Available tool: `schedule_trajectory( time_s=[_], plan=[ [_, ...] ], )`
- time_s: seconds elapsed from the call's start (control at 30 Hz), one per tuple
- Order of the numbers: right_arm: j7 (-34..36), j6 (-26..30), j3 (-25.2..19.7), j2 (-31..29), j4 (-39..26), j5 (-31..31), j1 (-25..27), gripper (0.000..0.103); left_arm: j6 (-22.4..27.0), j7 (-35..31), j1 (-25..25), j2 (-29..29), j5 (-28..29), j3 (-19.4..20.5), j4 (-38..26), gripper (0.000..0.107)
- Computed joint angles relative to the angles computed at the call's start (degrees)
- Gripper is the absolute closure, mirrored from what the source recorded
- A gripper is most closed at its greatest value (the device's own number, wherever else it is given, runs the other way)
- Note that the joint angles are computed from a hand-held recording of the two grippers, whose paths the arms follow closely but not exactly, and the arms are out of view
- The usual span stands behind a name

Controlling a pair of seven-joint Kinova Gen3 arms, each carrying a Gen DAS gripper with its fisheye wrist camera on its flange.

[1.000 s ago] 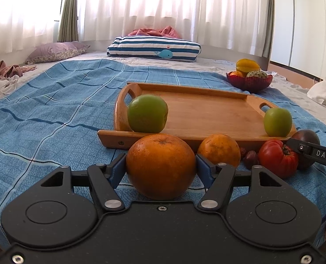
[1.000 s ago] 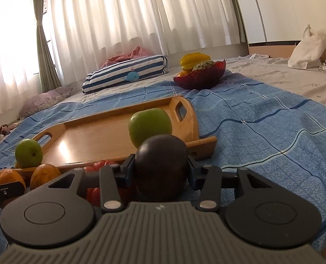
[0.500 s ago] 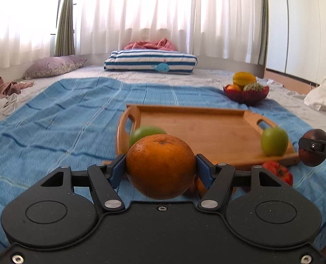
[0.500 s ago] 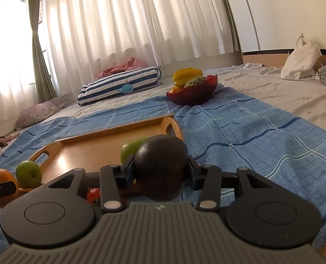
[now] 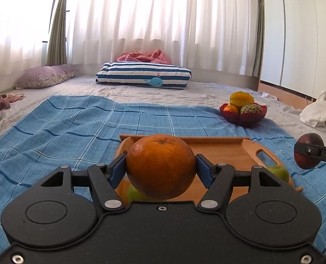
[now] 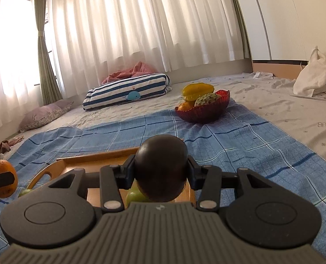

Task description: Organize fruits

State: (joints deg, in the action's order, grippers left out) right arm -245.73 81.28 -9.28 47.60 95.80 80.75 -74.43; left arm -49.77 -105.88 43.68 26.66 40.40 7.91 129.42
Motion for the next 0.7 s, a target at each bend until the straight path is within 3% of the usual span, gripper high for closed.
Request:
schedule_trajectory(
  time_s=[0.27, 0.47, 0.7],
  plan=[
    [3.0, -12.6, 3.4, -4.4, 2.3, 1.0, 3.9, 0.053, 15.8, 0.6, -6.7, 0.1, -4.9, -1.4, -8.3, 0.043],
    [9.0, -21.7, 3.6, -6.2, 1.4, 1.0, 8.9, 0.053, 23.9, -2.7, -5.3, 2.4, -2.3, -6.4, -14.4, 0.043],
    [17.4, -26.6, 6.2, -4.9, -2.9, -4.0, 10.2, 0.053, 31.0, -2.8, -3.7, 4.3, -0.4, -11.1, -19.1, 0.043]
  ],
)
